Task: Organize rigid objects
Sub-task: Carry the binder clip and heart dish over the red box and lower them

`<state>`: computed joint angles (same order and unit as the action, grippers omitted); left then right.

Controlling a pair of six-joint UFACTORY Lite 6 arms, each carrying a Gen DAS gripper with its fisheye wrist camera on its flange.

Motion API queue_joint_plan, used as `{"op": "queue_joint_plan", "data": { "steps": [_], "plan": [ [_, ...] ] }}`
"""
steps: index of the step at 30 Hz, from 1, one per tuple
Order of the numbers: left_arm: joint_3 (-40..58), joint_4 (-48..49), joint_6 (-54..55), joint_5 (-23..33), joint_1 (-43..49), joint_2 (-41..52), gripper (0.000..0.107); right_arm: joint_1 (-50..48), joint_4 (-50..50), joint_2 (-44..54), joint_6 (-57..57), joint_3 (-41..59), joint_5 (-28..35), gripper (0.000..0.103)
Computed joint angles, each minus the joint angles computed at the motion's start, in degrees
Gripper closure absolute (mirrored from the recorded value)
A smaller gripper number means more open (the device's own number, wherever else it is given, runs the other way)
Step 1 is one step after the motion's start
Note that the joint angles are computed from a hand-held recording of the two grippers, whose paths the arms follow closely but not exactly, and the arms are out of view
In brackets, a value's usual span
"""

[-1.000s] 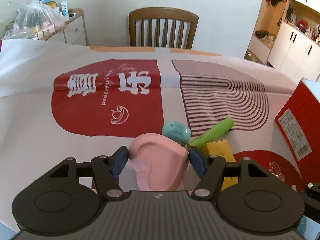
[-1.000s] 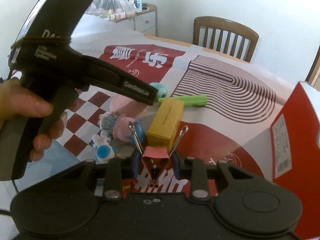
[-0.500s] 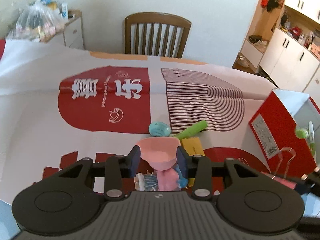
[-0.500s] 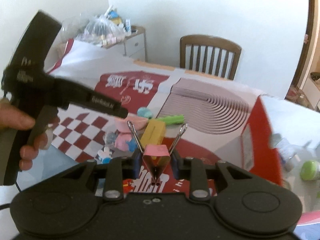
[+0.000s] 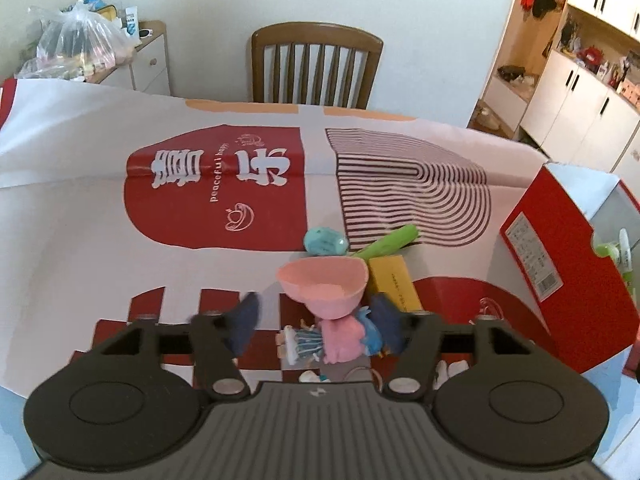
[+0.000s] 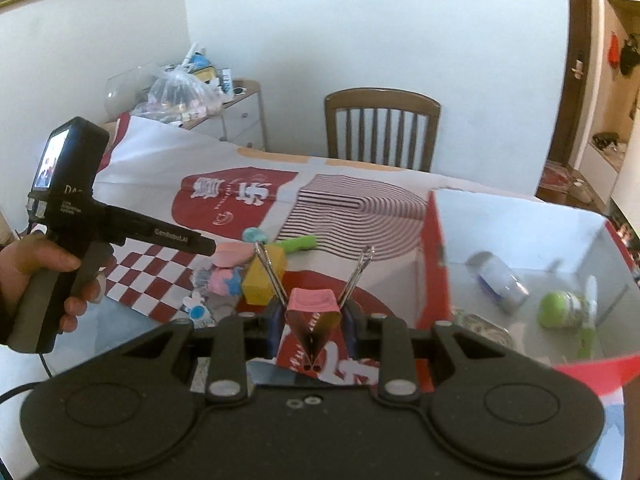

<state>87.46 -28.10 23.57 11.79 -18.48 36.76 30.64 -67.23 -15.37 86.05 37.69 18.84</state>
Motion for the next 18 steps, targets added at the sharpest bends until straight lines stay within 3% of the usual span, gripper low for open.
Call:
{"op": "queue_joint_plan", "data": {
  "steps": [3, 7, 10, 18],
  "plan": [
    [1.4, -0.4, -0.2, -0.4, -0.4, 1.4, 0.028, -0.3, 2.8, -3.3, -2.0, -2.3, 1.1, 0.075],
    [7.9, 7.8, -6.0, 1.3, -1.2, 7.3, 0.026, -0.9, 6.3, -6.9, -5.5, -4.6, 2.2, 0.075],
    [11.9, 1.3, 2.0, 3.8, -0.2, 11.4, 0.026, -1.2, 7.5, -8.2, -6.4, -5.4, 2.8, 0.075],
    [20.9, -5.3, 9.1, 7.2, 2.3, 19.7, 0.025, -2.3, 10.2, -9.9, -8.9, -6.9, 3.9, 0.075]
  ]
}}
